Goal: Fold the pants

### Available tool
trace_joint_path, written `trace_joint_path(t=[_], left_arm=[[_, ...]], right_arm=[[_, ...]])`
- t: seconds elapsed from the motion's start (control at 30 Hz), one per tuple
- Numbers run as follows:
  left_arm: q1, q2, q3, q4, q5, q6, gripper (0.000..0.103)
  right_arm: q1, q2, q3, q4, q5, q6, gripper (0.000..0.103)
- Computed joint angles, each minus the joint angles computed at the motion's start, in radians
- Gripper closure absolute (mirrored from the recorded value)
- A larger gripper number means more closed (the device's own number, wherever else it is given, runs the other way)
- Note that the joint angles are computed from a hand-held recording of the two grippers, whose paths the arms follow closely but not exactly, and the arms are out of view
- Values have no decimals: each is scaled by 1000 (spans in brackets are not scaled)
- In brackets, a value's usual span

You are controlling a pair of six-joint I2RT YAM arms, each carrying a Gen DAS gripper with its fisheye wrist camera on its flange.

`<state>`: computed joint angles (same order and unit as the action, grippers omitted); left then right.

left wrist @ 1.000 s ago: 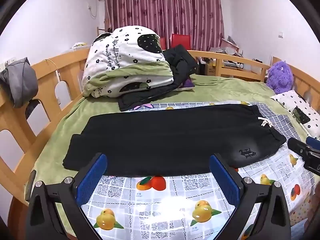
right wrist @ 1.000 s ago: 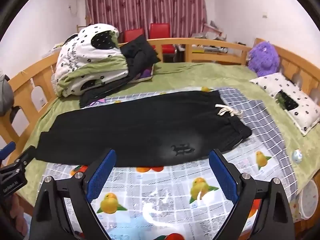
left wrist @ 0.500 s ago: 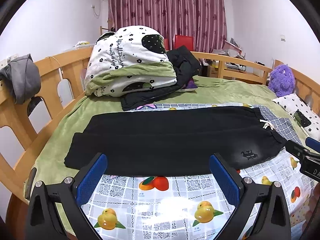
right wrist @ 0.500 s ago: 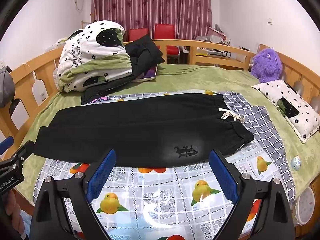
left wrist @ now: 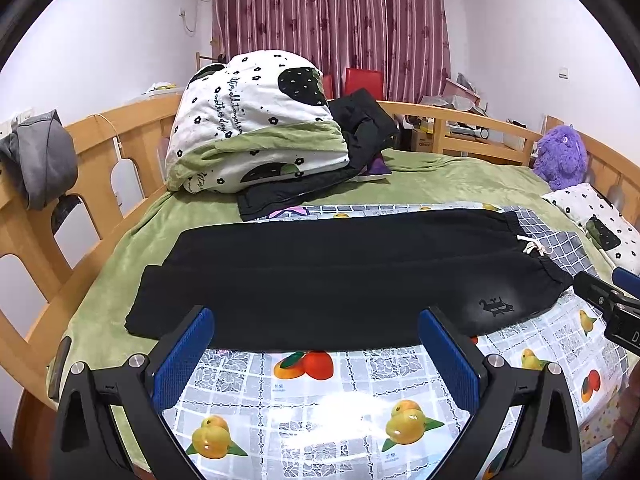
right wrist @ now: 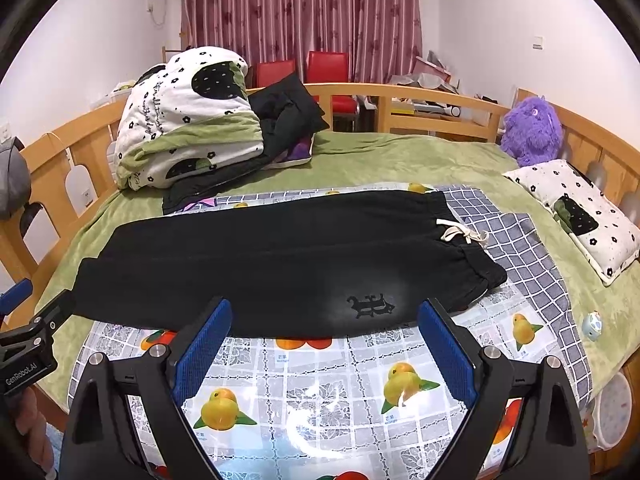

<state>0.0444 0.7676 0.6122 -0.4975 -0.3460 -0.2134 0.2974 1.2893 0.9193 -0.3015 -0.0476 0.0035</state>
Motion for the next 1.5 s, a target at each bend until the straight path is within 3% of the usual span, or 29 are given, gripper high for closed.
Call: trace_joint_path(t=[1.5], left_arm=[[-20,-6,9,-16,-12,-27,0]], right_arm=[[2,-4,-5,13,27,-10,10]])
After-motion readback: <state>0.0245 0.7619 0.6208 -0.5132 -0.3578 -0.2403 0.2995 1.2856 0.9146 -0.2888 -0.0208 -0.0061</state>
